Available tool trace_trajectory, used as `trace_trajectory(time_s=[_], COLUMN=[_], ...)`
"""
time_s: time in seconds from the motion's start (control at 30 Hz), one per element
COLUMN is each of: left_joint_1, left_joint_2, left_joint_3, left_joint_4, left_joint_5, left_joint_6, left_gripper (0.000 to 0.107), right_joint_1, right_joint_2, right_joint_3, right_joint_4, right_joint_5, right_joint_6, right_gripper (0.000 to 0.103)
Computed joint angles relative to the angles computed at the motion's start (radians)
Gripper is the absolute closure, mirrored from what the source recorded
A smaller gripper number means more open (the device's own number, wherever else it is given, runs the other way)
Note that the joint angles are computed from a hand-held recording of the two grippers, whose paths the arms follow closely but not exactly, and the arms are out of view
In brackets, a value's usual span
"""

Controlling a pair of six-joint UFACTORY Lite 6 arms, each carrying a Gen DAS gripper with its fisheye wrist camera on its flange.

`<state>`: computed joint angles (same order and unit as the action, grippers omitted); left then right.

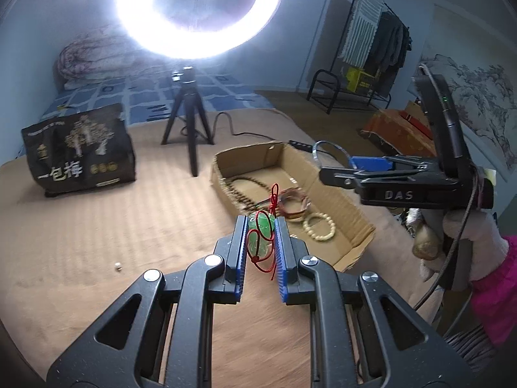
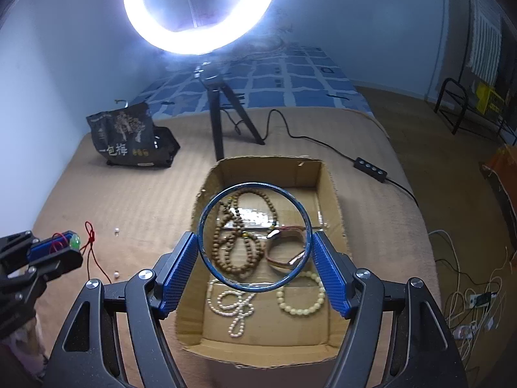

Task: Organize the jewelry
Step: 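Carry pendant with left tool while right tool carries bangle over the box, then open left tool to drop pendant while right tool releases bangle into box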

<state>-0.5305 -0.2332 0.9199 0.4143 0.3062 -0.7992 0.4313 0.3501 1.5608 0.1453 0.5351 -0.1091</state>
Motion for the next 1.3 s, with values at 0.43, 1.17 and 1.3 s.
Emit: trace_trajectory(time_s=[0.43,1.17,1.3], left_joint_1=[-0.071,-0.101,-0.096], left_joint_2=[0.260,0.352,0.342], left_joint_3=[0.172,0.215,0.201], left_joint_4=[0.086,-0.076,-0.040], left_joint_5=[-0.069,-0.078,-0.085], left_joint_6=[-0.148,-0.001,-0.047], left_gripper=[0.092,0.057,0.052], right_joint_1=[-0.098,-0.106,-0.124], right_joint_2=[0.069,0.133,0.144], right_joint_3=[0.053,0.104,0.119], right_joint_4=[0.079,0.101,0.145], right_joint_5=[0.012,0.019,0.037], right_joint_6=[-0.094,-0.087,-0.100], right_gripper=[0.031,0.031,0.031])
